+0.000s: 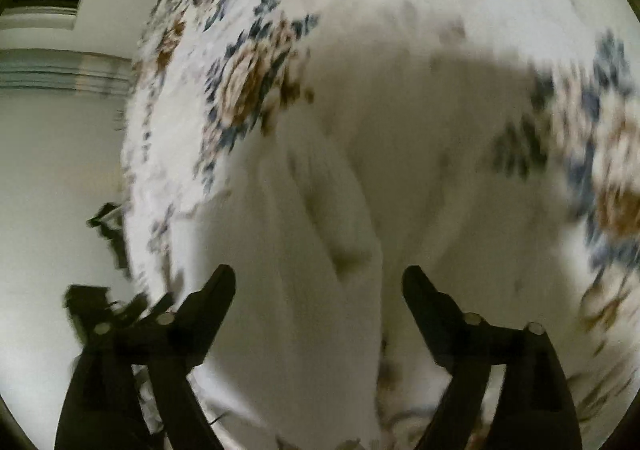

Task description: Fold small clothes

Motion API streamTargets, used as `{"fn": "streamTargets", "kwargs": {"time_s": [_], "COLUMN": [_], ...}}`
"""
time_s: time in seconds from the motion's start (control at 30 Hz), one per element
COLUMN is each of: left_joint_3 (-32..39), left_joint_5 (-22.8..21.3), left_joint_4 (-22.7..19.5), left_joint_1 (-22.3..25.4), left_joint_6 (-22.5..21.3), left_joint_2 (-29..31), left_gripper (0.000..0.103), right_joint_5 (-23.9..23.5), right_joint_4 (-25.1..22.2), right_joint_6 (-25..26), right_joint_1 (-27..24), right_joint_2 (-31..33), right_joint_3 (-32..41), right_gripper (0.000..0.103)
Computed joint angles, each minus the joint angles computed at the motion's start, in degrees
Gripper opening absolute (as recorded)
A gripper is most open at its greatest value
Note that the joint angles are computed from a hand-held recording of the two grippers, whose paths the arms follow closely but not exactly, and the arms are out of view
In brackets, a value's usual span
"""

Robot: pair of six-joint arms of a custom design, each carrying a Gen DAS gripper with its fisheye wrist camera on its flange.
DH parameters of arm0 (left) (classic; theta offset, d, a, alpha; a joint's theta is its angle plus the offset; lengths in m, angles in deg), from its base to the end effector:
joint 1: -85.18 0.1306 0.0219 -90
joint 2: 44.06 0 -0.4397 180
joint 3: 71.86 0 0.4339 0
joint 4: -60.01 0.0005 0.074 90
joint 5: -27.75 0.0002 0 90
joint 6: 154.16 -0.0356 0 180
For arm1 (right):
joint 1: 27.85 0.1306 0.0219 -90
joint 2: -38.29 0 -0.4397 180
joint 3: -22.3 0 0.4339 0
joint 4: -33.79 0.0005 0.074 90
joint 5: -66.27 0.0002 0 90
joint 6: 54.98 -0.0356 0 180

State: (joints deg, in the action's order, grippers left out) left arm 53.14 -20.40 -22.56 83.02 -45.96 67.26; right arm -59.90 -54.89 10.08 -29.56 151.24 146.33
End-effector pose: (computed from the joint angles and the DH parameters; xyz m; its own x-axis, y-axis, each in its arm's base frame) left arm 0.6380 -0.0483 0.5490 -0.9694 -0.1963 -0.1477 -0.0364 0.7095 -0.7038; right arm 0.6414 0.0014 0.5185 -0.9285 0.3683 0.0483 0.3186 0.7228 0.6132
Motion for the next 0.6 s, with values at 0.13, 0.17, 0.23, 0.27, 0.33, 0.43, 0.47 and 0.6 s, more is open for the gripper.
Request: {"fn": "streamTargets", "kwargs": {"time_s": [0.13,0.17,0.23,0.27,0.33,0.43,0.47,0.6], "left_joint_3": [-6.32,-7.38,-10.04,-12.07,-15.88,-22.03,-23.36,-21.99], "left_joint_5": [-3.9,-8.42,-18.2,-22.37,-27.07,-31.04,-31.42,-33.71], "left_joint_4": [-0.27,-1.53,-2.49,-2.83,-4.45,-5.09,-2.87,-2.9], "left_joint_1": [-0.14,-0.25,-0.6,-0.73,-1.04,-1.2,-1.4,-3.67], "left_joint_6": [0.65,0.21,-2.7,-4.0,-6.4,-8.71,-9.04,-7.47], "left_joint_2": [-3.63,-4.94,-8.65,-10.93,-13.61,-15.56,-16.4,-14.03], "left_gripper": [0.068,0.068,0.068,0.068,0.068,0.069,0.073,0.103], "right_joint_5": [1.22,2.74,6.42,8.14,12.93,17.97,18.75,20.57], "right_joint_4": [-0.86,0.16,1.84,2.35,2.21,1.93,1.78,1.54], "right_joint_6": [2.33,2.19,1.06,0.55,-0.17,-1.02,-1.46,-2.94], "right_joint_1": [1.36,1.76,2.63,3.18,4.65,6.78,7.35,9.22], "right_joint_2": [-3.63,-5.06,-7.81,-9.22,-11.37,-14.12,-14.66,-16.12], "right_joint_3": [-7.19,-8.89,-11.55,-12.81,-14.48,-16.67,-17.03,-17.67], "right_gripper": [0.093,0.093,0.093,0.093,0.093,0.093,0.093,0.093]}}
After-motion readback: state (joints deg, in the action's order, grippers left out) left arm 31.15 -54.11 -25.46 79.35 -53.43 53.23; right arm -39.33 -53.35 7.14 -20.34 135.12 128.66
